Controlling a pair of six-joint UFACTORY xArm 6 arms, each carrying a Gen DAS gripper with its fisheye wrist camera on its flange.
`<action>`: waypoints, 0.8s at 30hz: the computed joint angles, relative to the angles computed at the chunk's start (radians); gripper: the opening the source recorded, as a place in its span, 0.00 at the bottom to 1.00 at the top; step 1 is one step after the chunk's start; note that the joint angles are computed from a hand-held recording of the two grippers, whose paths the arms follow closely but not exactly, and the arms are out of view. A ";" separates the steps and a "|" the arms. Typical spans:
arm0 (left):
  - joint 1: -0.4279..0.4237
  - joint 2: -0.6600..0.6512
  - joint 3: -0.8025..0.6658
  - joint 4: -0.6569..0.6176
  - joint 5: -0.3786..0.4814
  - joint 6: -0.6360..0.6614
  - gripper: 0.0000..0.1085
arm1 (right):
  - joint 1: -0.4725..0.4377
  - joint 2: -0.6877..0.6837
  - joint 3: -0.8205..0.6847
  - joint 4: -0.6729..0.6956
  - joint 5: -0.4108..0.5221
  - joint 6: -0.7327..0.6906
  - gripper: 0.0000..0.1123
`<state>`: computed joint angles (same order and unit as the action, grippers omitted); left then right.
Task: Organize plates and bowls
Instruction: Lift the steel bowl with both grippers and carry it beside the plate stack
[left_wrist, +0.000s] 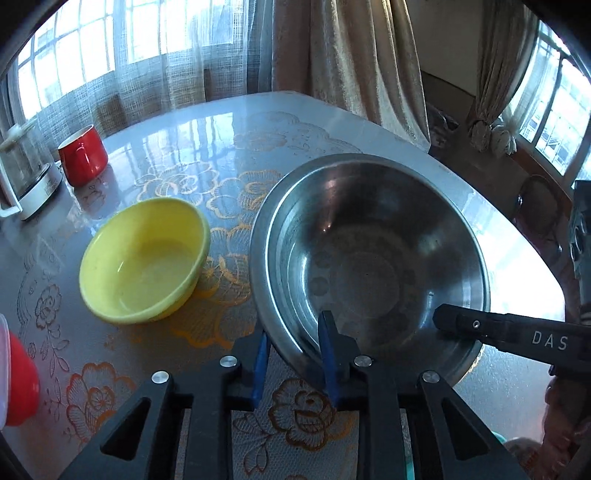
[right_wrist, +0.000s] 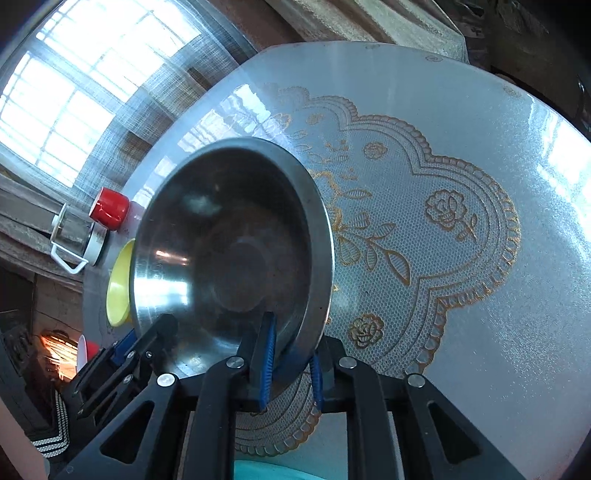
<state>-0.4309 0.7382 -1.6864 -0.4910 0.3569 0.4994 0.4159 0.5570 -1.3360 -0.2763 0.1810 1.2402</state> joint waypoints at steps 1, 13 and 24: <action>0.002 -0.002 0.002 -0.015 0.002 0.008 0.24 | 0.002 -0.003 0.004 -0.001 -0.004 -0.004 0.14; 0.021 -0.123 0.192 -0.199 -0.094 0.140 0.24 | 0.054 -0.005 -0.005 -0.002 -0.006 -0.017 0.15; 0.035 -0.345 0.441 -0.644 -0.251 0.541 0.24 | 0.129 -0.014 -0.045 -0.195 -0.033 0.151 0.15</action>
